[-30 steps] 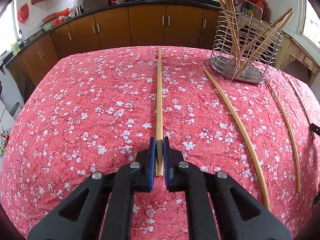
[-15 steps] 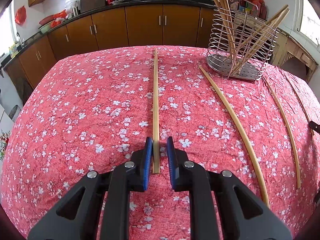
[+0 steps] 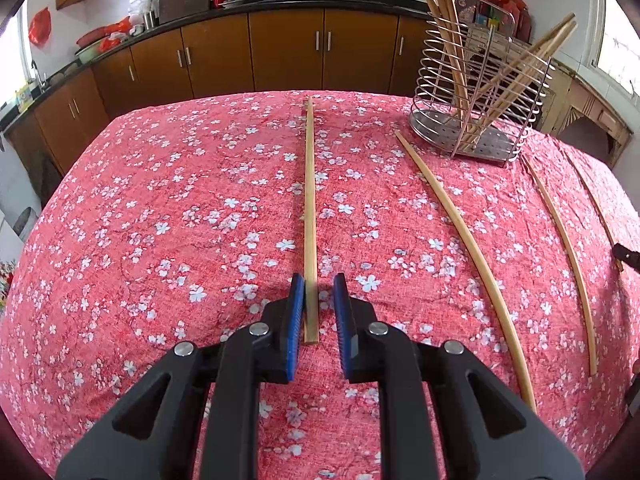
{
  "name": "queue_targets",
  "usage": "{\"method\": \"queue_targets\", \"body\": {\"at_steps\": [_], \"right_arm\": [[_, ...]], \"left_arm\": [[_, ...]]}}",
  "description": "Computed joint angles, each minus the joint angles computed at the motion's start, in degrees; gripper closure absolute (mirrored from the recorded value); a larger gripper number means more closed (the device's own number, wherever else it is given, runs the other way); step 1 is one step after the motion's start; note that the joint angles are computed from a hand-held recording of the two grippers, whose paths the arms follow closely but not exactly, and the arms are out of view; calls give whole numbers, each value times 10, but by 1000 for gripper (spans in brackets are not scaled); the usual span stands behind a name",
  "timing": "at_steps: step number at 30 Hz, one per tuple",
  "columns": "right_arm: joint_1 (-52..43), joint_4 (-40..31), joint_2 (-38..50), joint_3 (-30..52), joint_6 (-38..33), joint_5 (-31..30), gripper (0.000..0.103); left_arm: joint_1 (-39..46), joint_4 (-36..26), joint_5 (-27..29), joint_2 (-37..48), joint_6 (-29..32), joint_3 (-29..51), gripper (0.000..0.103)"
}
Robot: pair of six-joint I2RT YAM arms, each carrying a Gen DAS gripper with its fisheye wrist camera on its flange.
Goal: Organize utensils
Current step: 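Close the right tool on a chopstick while the left tool grasps another chopstick, then lift both chopsticks upright and carry them over the wire holder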
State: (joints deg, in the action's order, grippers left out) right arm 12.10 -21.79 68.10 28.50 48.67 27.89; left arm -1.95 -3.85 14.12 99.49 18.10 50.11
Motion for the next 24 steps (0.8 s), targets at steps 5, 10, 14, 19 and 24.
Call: {"method": "queue_targets", "body": {"at_steps": [5,10,14,19,24], "right_arm": [[-3,7,-13,-10,-2,-7,95],[17,-5,-43,-19,6,15,95],[65,-56,-100,-12,20,80,95],[126,-130,-157,18,38,172,95],[176,-173,-181,46,55,238,95]], "left_arm": [[-11,6,-12,-10,11,-13,91],[3,-6,10,-13,19,-11,96],[21,7,32,-44,37,-38,96],[60,12,94,-101,43,-59,96],[87,50,155,-175,22,-89,96]]}}
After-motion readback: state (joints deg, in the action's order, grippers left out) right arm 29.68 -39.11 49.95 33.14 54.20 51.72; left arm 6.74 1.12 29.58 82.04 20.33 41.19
